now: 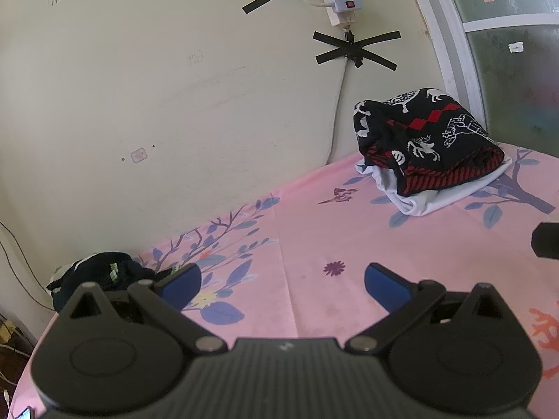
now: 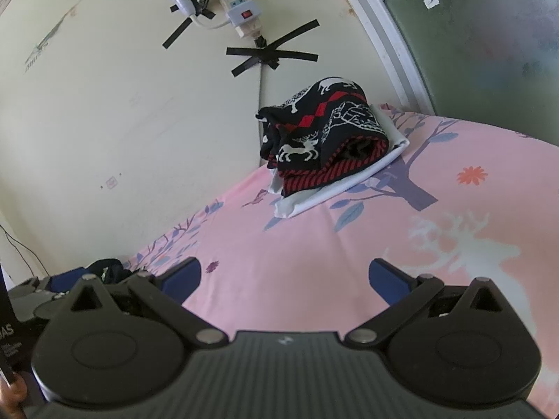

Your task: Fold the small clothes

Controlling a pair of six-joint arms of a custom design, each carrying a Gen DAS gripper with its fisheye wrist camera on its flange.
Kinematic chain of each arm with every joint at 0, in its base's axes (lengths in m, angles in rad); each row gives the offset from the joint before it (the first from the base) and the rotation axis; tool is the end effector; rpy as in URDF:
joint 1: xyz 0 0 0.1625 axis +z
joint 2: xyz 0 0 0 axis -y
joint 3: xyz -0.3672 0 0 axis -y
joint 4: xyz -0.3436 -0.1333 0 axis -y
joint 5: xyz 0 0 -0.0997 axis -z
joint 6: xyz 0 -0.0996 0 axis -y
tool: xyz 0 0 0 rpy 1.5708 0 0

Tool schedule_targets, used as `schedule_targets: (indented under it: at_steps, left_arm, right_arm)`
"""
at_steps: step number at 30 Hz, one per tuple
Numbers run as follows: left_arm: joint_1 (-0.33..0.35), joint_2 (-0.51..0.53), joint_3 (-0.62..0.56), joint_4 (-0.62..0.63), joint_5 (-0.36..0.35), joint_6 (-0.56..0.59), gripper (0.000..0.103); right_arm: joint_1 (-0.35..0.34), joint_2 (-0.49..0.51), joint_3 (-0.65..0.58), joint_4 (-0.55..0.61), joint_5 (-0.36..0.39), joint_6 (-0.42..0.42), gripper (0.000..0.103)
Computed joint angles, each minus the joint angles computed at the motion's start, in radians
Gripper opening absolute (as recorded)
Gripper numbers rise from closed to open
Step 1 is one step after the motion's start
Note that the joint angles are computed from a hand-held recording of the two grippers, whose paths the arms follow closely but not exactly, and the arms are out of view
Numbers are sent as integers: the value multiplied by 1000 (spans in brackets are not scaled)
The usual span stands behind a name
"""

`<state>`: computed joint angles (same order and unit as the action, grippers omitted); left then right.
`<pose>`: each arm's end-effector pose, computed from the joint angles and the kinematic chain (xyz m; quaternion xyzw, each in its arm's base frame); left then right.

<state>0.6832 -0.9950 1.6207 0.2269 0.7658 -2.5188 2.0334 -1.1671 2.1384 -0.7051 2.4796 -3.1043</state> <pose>-0.2186 -0.4424 0.1517 0.4902 0.7216 -0.3689 0.3208 0.2145 -0.3075 0.1042 -0.1097 -0.7542 0.6147 0.2031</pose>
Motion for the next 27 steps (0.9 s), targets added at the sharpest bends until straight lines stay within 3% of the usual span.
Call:
schedule_targets:
  at_steps: [27]
  left_arm:
    - [-14, -21, 43, -71, -17, 69, 103]
  right_arm:
    - [-2, -3, 3, 1, -2, 1, 97]
